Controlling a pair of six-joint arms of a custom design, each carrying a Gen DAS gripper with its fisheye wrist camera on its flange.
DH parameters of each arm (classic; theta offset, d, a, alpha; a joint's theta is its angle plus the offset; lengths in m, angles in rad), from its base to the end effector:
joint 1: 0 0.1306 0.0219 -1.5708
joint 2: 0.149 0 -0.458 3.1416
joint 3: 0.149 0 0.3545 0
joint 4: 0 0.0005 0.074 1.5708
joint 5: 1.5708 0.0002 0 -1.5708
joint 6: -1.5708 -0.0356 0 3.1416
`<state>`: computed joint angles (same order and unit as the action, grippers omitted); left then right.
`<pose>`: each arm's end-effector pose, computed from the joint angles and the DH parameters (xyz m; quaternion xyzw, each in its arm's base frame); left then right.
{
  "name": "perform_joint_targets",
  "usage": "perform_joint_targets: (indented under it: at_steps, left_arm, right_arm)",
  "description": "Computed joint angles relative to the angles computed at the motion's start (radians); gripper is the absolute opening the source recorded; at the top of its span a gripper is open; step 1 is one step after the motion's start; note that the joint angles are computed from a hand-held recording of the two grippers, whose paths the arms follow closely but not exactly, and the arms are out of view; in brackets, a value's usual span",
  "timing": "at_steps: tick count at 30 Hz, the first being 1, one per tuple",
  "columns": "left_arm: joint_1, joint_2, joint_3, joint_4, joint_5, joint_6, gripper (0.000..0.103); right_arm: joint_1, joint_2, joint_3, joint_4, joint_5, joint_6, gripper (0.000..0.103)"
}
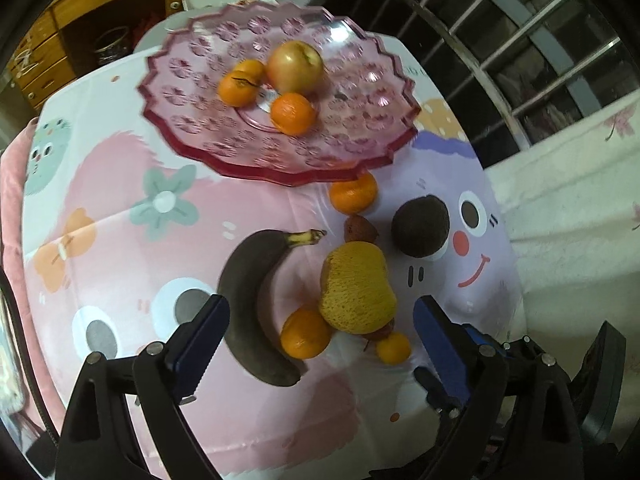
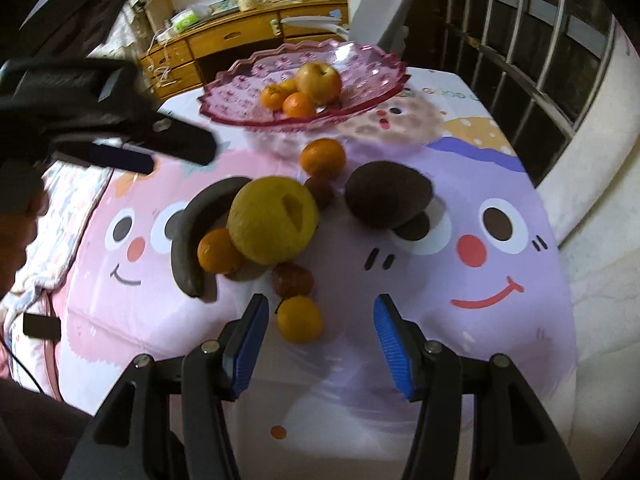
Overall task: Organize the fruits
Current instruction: 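Move the left gripper to the yellow pear while the right gripper approaches a small orange, then grasp the yellow pear with the left gripper while the right gripper grasps the small orange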
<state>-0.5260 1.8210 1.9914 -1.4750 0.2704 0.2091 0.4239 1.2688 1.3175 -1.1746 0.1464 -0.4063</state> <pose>0.4945 -0.2986 0.5082 0.1726 0.9670 -0.1719 0.0747 0.3241 0.1400 0.5018 0.0076 0.9729 0.0235 0.2301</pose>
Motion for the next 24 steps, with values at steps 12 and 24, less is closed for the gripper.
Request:
perform_joint_targets:
  at_steps: [12, 24]
  left_arm:
    - [-0.029, 0.104, 0.067, -0.082, 0.039, -0.047, 0.092]
    - [-0.041, 0.172, 0.083, -0.136, 0.07, -0.058, 0.088]
  right_arm:
    - [0.007, 0.033, -0.058, 0.051, -0.048, 0.026, 0.055]
    - [-0.002, 0.052, -0.094, 0.08, -0.084, 0.038, 0.044]
